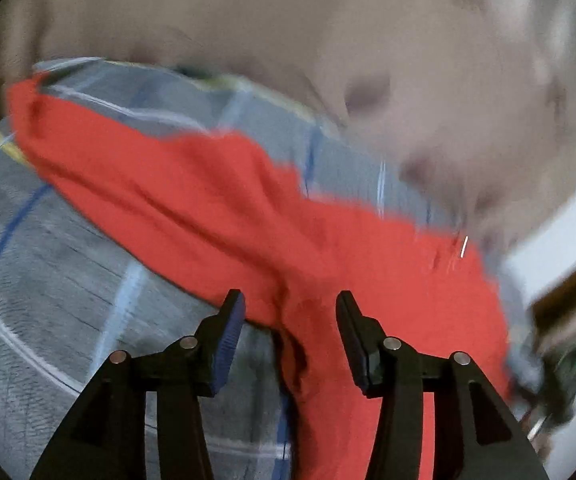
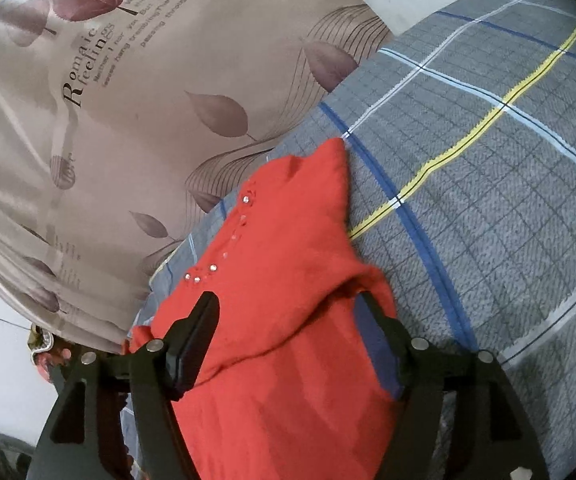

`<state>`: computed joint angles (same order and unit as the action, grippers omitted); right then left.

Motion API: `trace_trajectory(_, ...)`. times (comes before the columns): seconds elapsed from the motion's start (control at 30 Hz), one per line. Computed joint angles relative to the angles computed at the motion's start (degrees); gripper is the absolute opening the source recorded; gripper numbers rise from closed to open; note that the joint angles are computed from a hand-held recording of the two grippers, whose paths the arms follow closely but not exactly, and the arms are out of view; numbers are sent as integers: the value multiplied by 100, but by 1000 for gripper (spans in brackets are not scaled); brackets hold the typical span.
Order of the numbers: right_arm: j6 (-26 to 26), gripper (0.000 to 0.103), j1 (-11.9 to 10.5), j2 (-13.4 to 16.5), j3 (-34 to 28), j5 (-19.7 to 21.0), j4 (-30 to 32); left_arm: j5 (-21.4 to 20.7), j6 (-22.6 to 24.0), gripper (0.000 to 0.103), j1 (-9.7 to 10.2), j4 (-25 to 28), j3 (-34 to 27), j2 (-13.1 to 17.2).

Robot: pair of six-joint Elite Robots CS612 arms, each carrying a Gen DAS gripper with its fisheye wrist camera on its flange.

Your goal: Fold small clothes

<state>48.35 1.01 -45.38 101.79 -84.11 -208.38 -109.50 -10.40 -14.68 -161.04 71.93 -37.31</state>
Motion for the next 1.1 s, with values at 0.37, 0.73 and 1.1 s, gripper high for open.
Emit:
trace_trajectory(0.37,15,70,-2,58,20,-3,-324,615,634,4,-254,-891,250,-137)
trace_trajectory(0.73,-19,75,50,54,11,-170,-330,1267,782,4,-325,-380,-736,240)
trace_trajectory(1.1,-83,78,30,62,-7,-111,-322,920,437,33,-51,-694,-368,104)
